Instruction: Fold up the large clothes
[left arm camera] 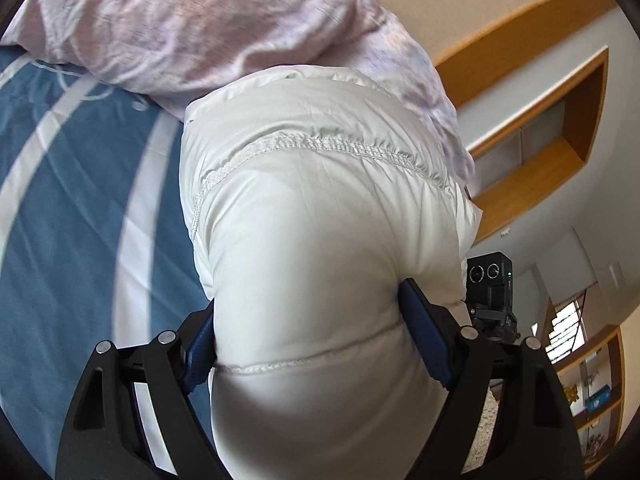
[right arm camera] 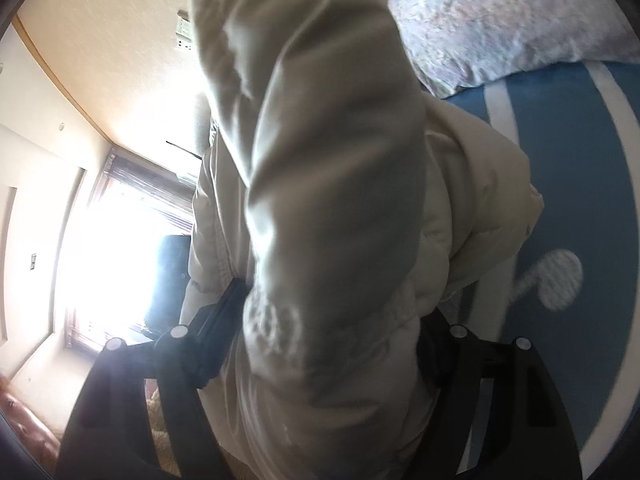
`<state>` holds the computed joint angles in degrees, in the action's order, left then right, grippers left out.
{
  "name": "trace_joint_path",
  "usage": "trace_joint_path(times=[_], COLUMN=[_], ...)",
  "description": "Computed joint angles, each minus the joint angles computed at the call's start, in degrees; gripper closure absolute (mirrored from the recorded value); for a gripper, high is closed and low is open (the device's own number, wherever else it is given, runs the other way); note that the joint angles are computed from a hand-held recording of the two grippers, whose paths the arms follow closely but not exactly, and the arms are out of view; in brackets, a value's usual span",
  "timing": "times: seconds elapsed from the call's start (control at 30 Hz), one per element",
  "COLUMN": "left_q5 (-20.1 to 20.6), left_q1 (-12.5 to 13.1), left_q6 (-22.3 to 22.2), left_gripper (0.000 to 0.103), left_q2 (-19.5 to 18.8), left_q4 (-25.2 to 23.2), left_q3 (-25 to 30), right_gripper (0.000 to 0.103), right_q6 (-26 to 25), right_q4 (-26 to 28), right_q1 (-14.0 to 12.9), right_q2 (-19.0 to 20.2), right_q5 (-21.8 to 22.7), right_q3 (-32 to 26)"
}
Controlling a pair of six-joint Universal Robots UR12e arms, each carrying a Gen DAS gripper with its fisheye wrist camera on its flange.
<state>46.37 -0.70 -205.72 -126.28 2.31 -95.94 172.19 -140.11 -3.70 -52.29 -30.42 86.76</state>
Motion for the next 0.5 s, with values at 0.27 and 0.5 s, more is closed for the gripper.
trace_joint_path(times=[0.27, 0.5], left_q5=[2.88, 20.34], left_q1=[1.06, -2.50], left_q6=[0.93, 11.42], left_gripper=[0.017, 0.010], left_q2=[-0.90, 2.21], left_q4=[-1.73, -4.74], left_q3=[-0.11, 0.20], right_gripper=[0.017, 0.013], right_q6=[10.87, 16.53], right_q4=[-9.04, -22.35], right_q1=[0.14, 1.48], right_q2=[1.66, -3.83], right_q5=[-4.89, -20.61], right_q3=[1.92, 9.28])
